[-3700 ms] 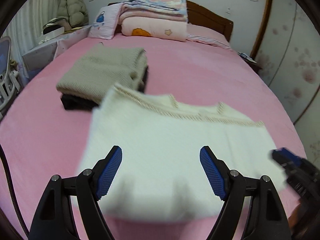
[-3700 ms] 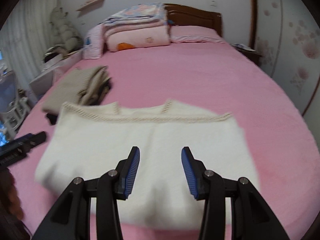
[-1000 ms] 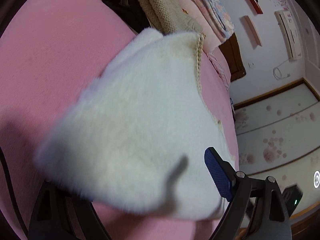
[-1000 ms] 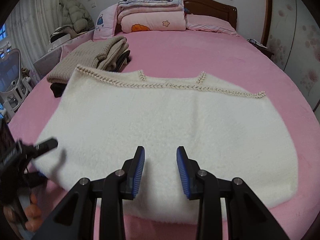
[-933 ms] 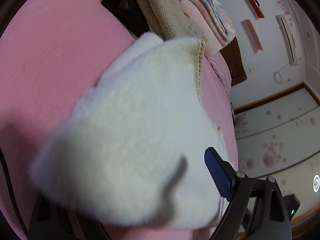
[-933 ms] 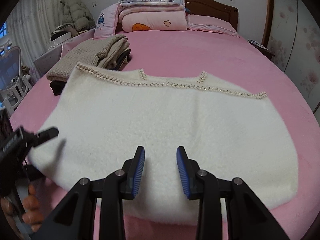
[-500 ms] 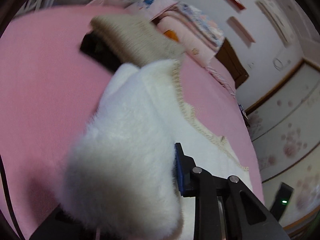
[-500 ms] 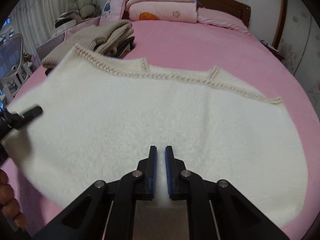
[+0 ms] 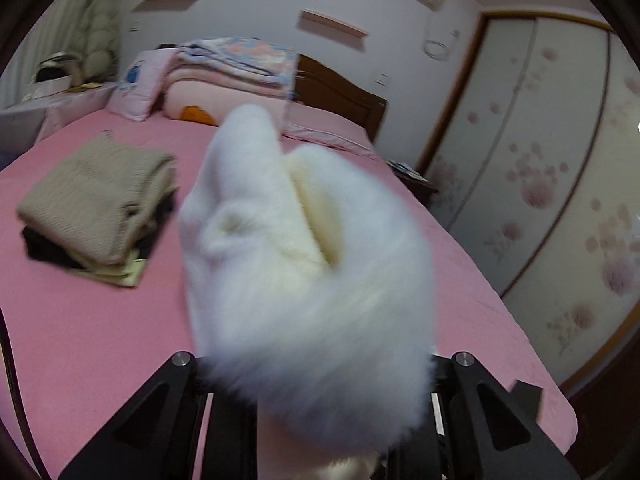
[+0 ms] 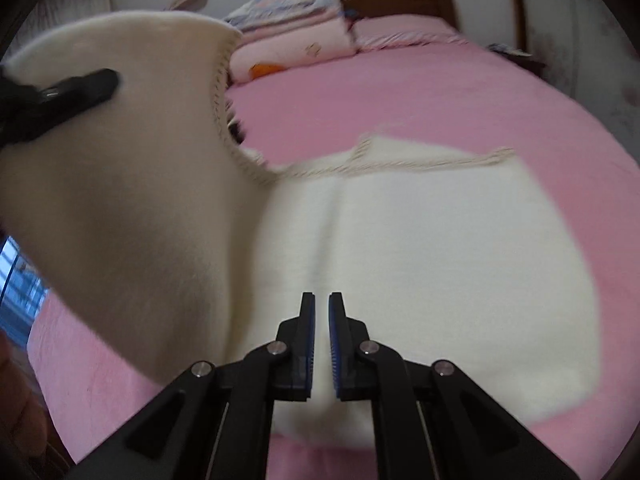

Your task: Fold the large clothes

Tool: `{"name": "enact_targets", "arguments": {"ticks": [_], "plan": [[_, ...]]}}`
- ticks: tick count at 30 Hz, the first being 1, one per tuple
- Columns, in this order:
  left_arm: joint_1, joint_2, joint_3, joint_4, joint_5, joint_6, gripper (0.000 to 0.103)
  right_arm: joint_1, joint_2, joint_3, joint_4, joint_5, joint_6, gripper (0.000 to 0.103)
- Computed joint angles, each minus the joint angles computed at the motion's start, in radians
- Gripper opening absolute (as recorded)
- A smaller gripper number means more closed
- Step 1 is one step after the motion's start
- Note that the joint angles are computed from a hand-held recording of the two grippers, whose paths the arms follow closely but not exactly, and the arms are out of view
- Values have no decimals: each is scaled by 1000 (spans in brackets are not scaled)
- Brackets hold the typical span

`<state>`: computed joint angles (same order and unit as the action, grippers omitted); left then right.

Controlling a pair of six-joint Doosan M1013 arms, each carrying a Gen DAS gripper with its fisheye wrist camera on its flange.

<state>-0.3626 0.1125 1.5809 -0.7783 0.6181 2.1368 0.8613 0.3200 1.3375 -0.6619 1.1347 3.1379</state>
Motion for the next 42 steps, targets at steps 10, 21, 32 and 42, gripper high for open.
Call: {"name": "enact_targets", "arguments": {"ticks": [10, 21, 32, 42], "plan": [[-263, 95, 35, 322, 55, -155, 20, 71, -179, 248, 58, 202, 341, 6], [-231, 100, -8, 299, 174, -86, 40, 84, -211, 289, 23, 173, 428, 7], [-75, 1, 13, 22, 303, 13, 83, 81, -226, 241, -43, 129, 347, 10], [-12, 21, 17, 403, 168, -314, 83, 22, -218, 199, -12, 12, 215, 63]]}}
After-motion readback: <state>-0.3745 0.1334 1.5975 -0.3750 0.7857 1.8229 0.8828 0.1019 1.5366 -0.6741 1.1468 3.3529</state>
